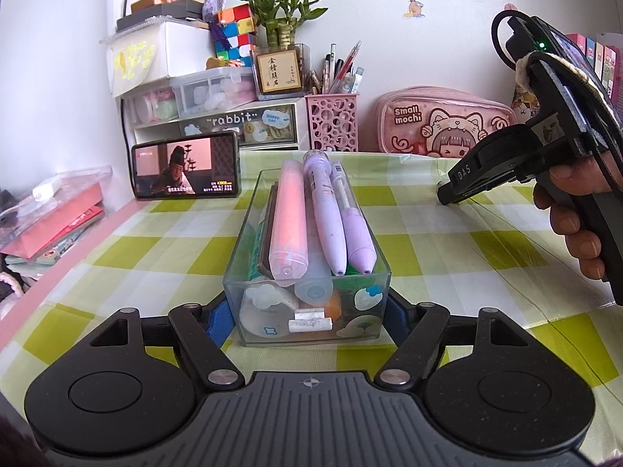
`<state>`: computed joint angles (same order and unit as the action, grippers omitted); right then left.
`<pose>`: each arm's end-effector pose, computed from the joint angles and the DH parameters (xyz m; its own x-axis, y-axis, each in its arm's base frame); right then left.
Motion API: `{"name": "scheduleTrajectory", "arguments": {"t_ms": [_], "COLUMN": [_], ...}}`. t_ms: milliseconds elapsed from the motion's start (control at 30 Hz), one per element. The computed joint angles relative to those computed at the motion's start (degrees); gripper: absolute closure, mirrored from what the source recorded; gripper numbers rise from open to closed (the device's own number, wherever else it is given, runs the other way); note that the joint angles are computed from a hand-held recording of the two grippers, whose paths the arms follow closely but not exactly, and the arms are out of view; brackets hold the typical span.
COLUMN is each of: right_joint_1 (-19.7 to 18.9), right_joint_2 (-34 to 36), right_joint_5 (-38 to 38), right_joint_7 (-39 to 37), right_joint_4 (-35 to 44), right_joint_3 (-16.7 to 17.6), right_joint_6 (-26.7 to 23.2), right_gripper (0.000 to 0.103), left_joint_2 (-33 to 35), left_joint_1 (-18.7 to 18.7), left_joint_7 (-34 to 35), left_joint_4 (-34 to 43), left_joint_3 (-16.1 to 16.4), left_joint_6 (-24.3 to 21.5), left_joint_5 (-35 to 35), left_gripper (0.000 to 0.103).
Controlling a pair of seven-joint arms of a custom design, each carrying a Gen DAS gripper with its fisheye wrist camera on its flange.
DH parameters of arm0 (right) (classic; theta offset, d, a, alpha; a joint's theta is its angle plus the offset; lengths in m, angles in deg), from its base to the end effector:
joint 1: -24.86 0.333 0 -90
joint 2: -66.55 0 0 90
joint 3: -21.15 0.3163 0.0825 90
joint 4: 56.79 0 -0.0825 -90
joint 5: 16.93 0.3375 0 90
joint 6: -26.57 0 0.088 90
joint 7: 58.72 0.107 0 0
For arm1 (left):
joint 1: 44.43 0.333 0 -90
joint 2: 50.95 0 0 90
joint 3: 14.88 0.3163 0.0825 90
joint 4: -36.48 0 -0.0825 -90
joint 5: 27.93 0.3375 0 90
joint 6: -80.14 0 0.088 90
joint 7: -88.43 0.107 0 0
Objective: Organize stationery
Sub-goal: 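Move the right gripper toward the white eraser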
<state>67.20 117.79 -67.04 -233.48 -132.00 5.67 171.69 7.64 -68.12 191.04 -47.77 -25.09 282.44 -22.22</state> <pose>0.6228 0.3909 0.2691 -0.3658 -0.9301 -0.0325 -0.6112 0.2664 -0.7453 0.6161 -0.3730 0.2374 -0.6370 -0.7642 -0.1007 -0.3235 0.3836 -0.8650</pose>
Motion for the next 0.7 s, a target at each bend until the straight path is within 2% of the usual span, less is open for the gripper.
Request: {"name": "scheduleTrajectory", "arguments": {"t_ms": [133, 233, 300, 433, 500, 633, 700], "right_joint_1": [0.21, 0.87, 1.87, 2.40, 1.53, -1.28, -1.54], "right_joint_2": [0.09, -0.78, -1.73, -4.18, -4.85, -3.70, -2.66], "right_joint_5": [-0.07, -1.49, -3.08, -6.75, -7.90, -5.36, -3.98], "right_joint_7": [0.03, 0.93, 2.52, 7.54, 8.45, 3.44, 2.19], "right_joint_4": [0.13, -1.62, -3.15, -6.71, -7.60, -5.23, -3.59], "right_joint_3": [-0.17, -0.88, -1.80, -2.25, -1.32, 2.07, 2.28], "right_joint_6": [0.24, 1.00, 0.08, -0.72, -0.40, -1.54, -2.45], "right_gripper": [0.090, 0.078, 0.065, 0.064, 0.064, 0.060, 0.056], "left_joint_2": [0.10, 0.11, 0.11, 0.09, 0.07, 0.07, 0.07], "left_joint_1": [-0.26, -0.54, -0.54, -0.59, -0.54, -0.61, -0.48], "left_joint_7": [0.03, 0.12, 0.18, 0.29, 0.30, 0.37, 0.32], "left_joint_4": [0.05, -0.03, -0.03, -0.11, -0.14, -0.15, -0.14], "left_joint_3": [0.30, 0.59, 0.57, 0.60, 0.54, 0.61, 0.44], "left_joint_6": [0.22, 0.40, 0.43, 0.54, 0.52, 0.54, 0.46], "left_joint_5": [-0.15, -0.44, -0.45, -0.53, -0.52, -0.61, -0.54], "left_gripper": [0.030, 0.030, 0.030, 0.030, 0.030, 0.030, 0.030]}}
